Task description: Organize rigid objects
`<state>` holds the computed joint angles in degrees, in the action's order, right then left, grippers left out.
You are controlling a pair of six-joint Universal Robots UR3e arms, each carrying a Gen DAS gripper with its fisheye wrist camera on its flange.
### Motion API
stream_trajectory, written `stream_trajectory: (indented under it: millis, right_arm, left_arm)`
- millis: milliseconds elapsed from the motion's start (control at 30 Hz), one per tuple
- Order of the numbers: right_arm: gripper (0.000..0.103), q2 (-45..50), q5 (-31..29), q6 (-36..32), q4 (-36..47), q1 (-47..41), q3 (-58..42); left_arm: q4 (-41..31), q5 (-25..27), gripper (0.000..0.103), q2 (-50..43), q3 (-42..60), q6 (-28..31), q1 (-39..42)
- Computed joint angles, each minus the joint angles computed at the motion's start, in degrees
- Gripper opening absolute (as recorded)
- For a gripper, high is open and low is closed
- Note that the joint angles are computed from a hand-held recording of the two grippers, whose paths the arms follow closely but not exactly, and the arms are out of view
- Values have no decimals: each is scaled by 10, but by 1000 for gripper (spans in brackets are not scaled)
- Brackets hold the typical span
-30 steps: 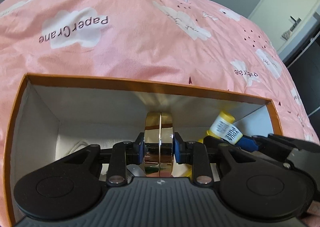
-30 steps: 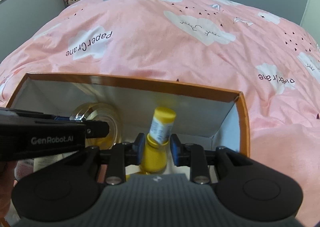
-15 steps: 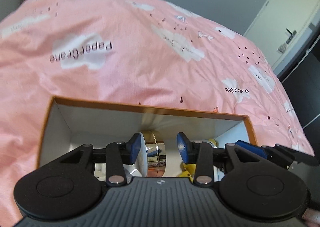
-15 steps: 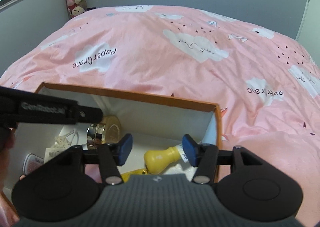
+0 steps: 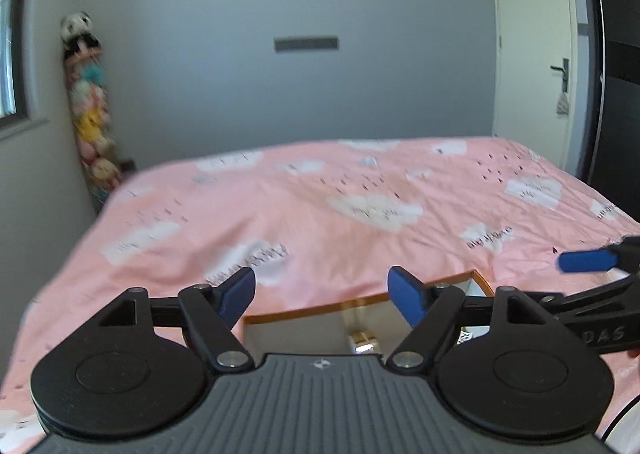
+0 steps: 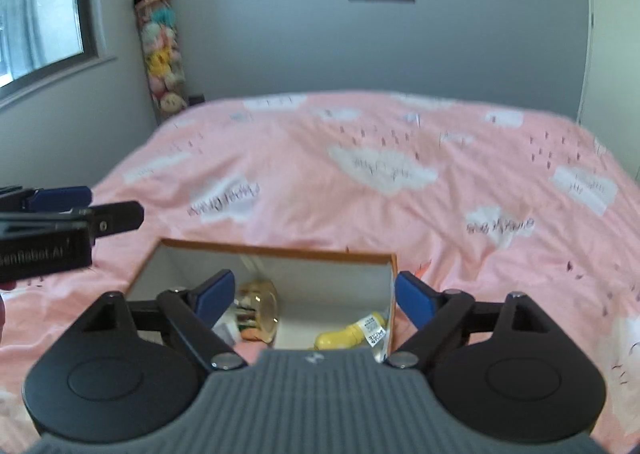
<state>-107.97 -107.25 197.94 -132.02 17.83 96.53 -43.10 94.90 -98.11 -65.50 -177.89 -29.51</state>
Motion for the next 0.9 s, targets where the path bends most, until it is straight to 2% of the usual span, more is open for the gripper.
stream_trajectory:
  millis: [67,200,300,433,533,600,667,800,900]
  right_arm:
    - [96,4,-53,7,9,48,-21]
    - [97,8,-168,46,11,158,-28]
    - [97,10,-229,125,42,230,-21]
    - [97,27,-280,224,73,308,-1]
    - [97,52,-324,281,98,354,8]
    - [97,64,-341,315,123,372,14]
    - [97,66,-332,329,131,374,29]
    - [97,55,-282,339,131,350,58]
    - [97,53,-269,339,122,339,73]
  left_arm:
    - [19,3,91,48,-53,-2,2]
    - [5,25,96,137,-146,-43,7]
    - [-6,67,96,180,-207,-76,-2]
    - [6,162,96,203,-269,-113,-46]
    - [21,178,96,219,-311,-143,-59]
    - [29,149,96,236,-342,-155,-48]
    - [19,131,96,240,-357,-164,-43]
    - [23,136,96,237,-388,-175,-52]
    - [25,139,96,227,-396,-201,-63]
